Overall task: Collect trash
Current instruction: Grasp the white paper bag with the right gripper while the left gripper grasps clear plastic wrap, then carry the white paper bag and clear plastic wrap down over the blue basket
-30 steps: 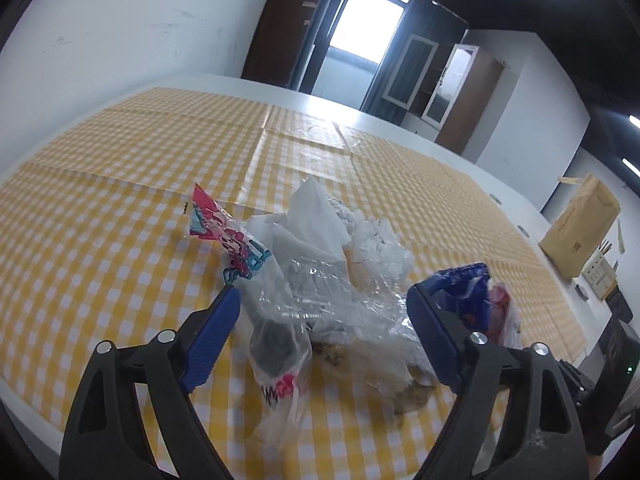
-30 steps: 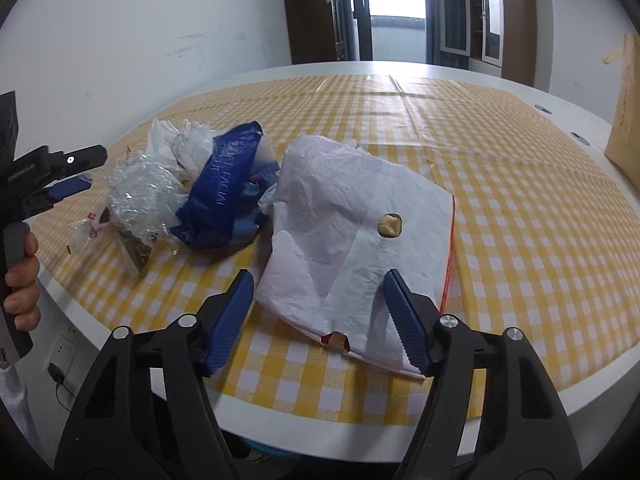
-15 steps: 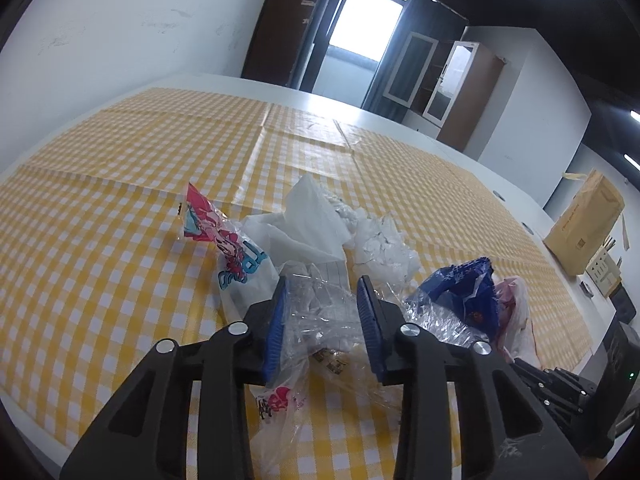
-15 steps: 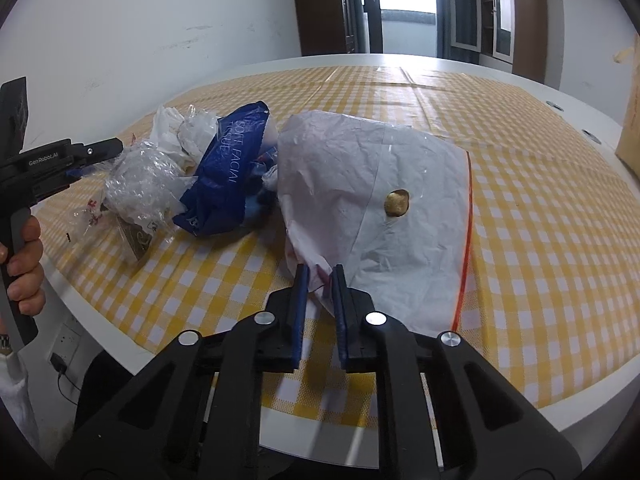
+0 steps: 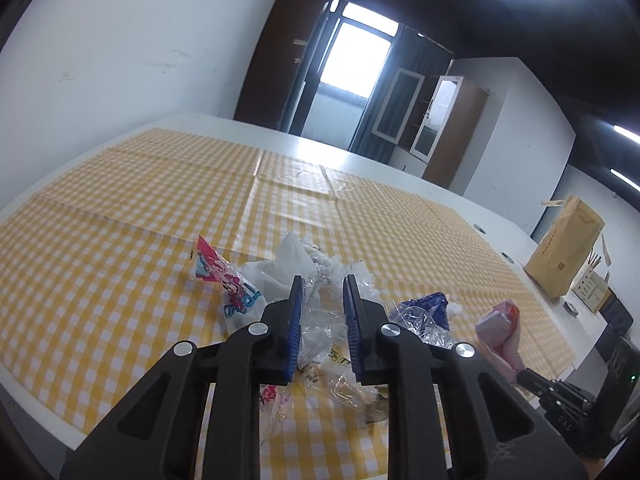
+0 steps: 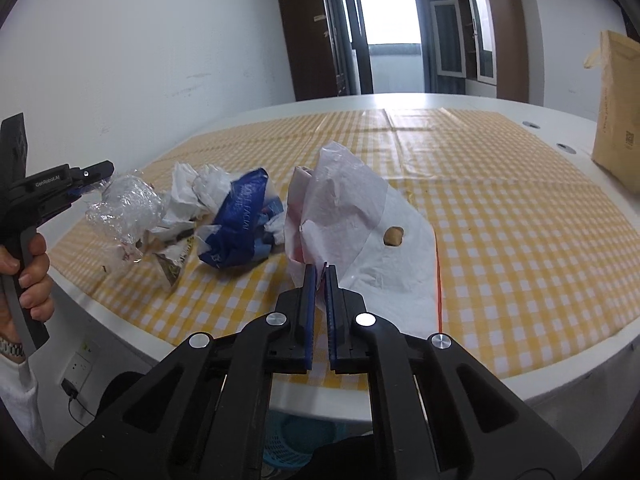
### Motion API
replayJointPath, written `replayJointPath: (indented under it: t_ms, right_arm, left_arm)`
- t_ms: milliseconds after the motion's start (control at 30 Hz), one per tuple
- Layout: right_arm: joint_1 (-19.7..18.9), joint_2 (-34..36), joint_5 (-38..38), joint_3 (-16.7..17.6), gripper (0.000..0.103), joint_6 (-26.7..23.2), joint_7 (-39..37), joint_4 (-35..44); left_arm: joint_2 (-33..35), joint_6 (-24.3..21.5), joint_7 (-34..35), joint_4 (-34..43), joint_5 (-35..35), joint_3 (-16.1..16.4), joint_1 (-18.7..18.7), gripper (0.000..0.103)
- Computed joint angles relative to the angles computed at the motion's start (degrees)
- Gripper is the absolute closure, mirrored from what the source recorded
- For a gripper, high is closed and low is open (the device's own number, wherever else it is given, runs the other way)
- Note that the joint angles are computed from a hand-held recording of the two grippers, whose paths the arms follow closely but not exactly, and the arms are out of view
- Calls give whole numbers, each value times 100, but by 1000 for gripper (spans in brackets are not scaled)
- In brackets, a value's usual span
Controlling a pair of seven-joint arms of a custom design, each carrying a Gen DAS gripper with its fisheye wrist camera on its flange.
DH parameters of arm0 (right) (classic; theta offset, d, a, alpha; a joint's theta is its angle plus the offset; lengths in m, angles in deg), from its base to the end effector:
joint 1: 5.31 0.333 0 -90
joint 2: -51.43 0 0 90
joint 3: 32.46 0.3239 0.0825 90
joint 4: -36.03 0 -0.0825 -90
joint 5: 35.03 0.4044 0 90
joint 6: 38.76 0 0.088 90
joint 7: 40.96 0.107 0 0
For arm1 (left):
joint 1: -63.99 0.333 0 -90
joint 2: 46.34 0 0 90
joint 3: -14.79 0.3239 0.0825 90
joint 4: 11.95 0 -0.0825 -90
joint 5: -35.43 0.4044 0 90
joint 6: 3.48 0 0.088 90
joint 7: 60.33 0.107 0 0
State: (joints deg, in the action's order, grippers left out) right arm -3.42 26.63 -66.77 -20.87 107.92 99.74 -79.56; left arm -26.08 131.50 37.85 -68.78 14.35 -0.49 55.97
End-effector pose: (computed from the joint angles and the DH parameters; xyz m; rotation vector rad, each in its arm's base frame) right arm 0.4651 0.1461 0.7433 -1.2927 1.7752 -0.9513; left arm 0.6591 -0.2302 0.8041 -1.4073 2.0458 -1.4850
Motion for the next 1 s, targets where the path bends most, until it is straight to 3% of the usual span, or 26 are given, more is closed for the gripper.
replayJointPath:
  t_ms: [233, 433, 700, 1000]
  right_arm:
    - [59, -399, 76, 108, 99, 118, -16, -132]
    - [269, -732, 416, 194, 100, 257, -259, -348]
    - [545, -977, 840, 449, 100, 56, -468, -496]
    - [1027, -1065, 1349, 603, 100, -279, -595, -588]
  left_arm:
    - [-729, 365, 320, -947, -527, -14, 216, 88]
    - [-1644, 536, 1017, -2074, -1281, 147, 285, 88]
    - [-2787, 639, 1902, -3447, -1837, 658, -16, 88]
    - [-3789, 598, 2490, -4656, -1870, 1125, -351, 88]
